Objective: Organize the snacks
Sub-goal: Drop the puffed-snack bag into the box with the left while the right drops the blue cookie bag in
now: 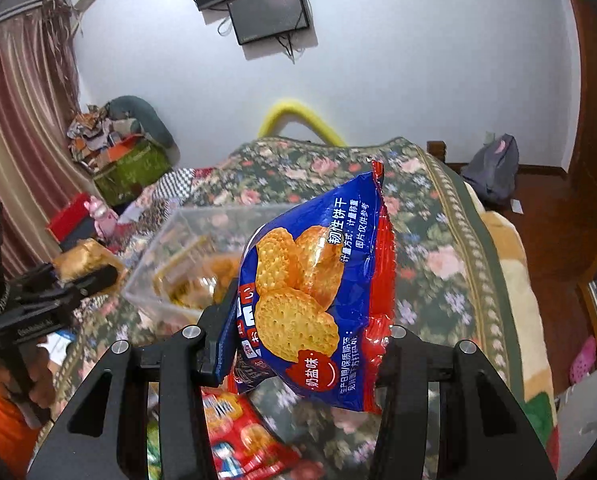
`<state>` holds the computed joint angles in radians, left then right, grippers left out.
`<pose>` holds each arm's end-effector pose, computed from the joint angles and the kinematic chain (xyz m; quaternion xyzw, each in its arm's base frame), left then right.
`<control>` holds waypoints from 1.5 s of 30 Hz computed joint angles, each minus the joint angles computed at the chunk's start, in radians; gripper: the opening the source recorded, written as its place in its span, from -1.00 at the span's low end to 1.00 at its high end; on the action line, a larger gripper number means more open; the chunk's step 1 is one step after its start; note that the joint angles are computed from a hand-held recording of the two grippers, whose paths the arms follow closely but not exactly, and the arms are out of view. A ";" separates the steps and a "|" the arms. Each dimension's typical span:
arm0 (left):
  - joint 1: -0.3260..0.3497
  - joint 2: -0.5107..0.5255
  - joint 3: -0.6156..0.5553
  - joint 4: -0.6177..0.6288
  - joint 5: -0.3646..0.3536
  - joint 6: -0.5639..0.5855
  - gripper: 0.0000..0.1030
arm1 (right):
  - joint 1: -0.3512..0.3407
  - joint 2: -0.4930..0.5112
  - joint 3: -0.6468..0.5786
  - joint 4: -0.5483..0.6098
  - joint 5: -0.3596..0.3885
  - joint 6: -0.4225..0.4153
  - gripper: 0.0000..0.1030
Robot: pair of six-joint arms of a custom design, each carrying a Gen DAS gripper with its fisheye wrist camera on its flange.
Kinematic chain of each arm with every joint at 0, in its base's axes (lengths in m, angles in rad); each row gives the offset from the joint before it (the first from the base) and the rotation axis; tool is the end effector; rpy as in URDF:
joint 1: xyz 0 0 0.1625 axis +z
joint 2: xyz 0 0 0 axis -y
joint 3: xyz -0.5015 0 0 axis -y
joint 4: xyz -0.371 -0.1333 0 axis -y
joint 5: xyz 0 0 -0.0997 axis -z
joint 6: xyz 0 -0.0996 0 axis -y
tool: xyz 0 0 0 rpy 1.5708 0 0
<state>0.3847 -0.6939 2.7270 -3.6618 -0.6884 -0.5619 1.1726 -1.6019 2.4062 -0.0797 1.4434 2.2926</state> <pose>-0.2207 -0.3162 0.0938 0.2658 0.8640 -0.3441 0.2539 0.0377 -0.2867 0.2564 0.2288 -0.8811 0.3665 0.1922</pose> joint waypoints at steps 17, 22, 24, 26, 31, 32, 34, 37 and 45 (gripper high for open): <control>0.166 0.036 -0.212 0.073 -0.049 0.162 0.41 | 0.177 0.224 -0.110 -0.092 0.162 0.139 -0.13; 0.233 0.035 -0.276 0.140 -0.076 0.168 0.41 | 0.190 0.274 -0.150 -0.078 0.210 0.178 -0.13; 0.256 0.032 -0.300 0.181 -0.085 0.157 0.41 | 0.200 0.290 -0.165 -0.074 0.233 0.193 -0.13; 0.274 0.033 -0.318 0.212 -0.091 0.145 0.41 | 0.204 0.304 -0.170 -0.075 0.252 0.196 -0.13; 0.301 0.041 -0.346 0.267 -0.098 0.136 0.41 | 0.207 0.313 -0.173 -0.075 0.279 0.194 -0.08; 0.300 0.043 -0.346 0.272 -0.092 0.134 0.42 | 0.207 0.316 -0.178 -0.071 0.282 0.196 -0.06; 0.298 0.044 -0.347 0.287 -0.089 0.126 0.45 | 0.209 0.316 -0.174 -0.076 0.296 0.192 -0.03; 0.299 0.042 -0.340 0.282 -0.113 0.123 0.46 | 0.221 0.314 -0.171 -0.089 0.330 0.191 0.00; 0.240 0.013 -0.275 0.248 -0.096 0.110 0.46 | 0.227 0.253 -0.143 -0.084 0.335 0.164 0.44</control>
<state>0.6250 -0.6809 2.4524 -3.4137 -0.7844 -0.4520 1.3993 -1.3487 2.2631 -0.1633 1.7789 2.4563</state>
